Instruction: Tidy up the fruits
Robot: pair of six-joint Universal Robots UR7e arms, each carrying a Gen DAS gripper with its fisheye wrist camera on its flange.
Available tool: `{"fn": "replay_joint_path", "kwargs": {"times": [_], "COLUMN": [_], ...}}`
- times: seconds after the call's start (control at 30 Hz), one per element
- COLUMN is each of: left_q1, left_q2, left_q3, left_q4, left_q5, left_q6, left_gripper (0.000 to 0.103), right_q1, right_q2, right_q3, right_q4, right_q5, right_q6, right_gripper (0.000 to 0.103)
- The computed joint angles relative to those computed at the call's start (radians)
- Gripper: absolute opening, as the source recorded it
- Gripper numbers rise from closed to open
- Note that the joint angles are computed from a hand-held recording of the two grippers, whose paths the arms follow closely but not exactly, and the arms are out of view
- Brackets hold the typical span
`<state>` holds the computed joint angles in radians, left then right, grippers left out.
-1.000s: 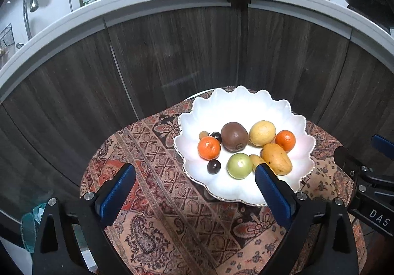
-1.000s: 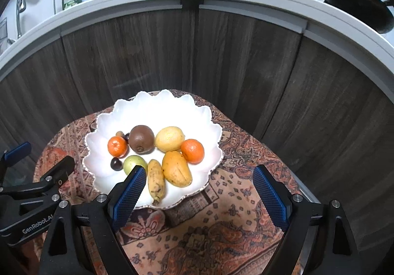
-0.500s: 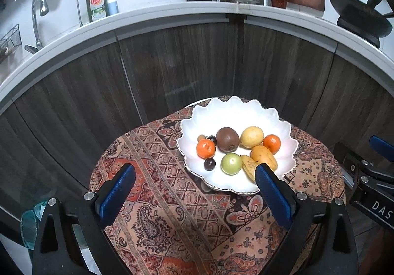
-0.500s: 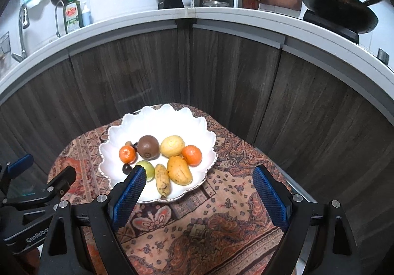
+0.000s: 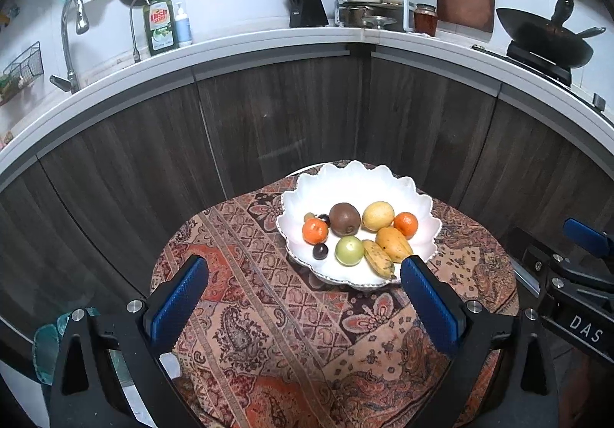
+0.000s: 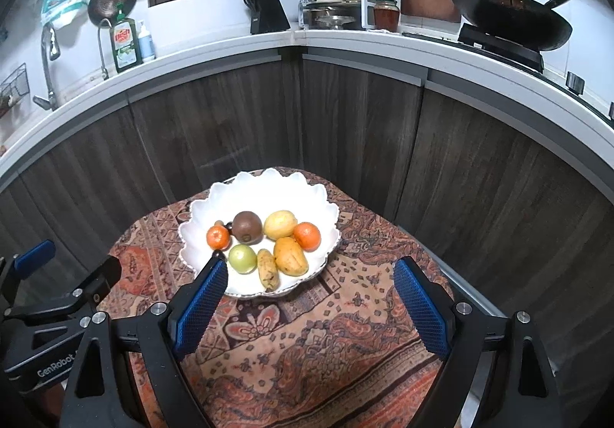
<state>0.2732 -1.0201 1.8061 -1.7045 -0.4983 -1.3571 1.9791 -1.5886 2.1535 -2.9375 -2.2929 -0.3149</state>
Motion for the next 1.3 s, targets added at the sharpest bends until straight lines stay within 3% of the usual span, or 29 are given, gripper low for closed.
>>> {"fn": "replay_joint_path", "kwargs": {"times": [0.5,1.3], "left_q1": [-0.044,-0.05], "left_q2": [-0.034,-0.037], "left_q3": [0.014,0.009], "left_q4": [0.122,0.122], "left_q5": [-0.022,-0.017], "left_q6": [-0.121,-0.117], "left_gripper": [0.102,0.102], "right_q1": [0.049,0.052], "right_q2": [-0.043,-0.048], "right_q3": [0.038,0.041], "right_q4": [0.02,0.007], "right_q5": [-0.012,-0.005], "right_q6": [0.006,0.0], "right_gripper": [0.089,0.089]}}
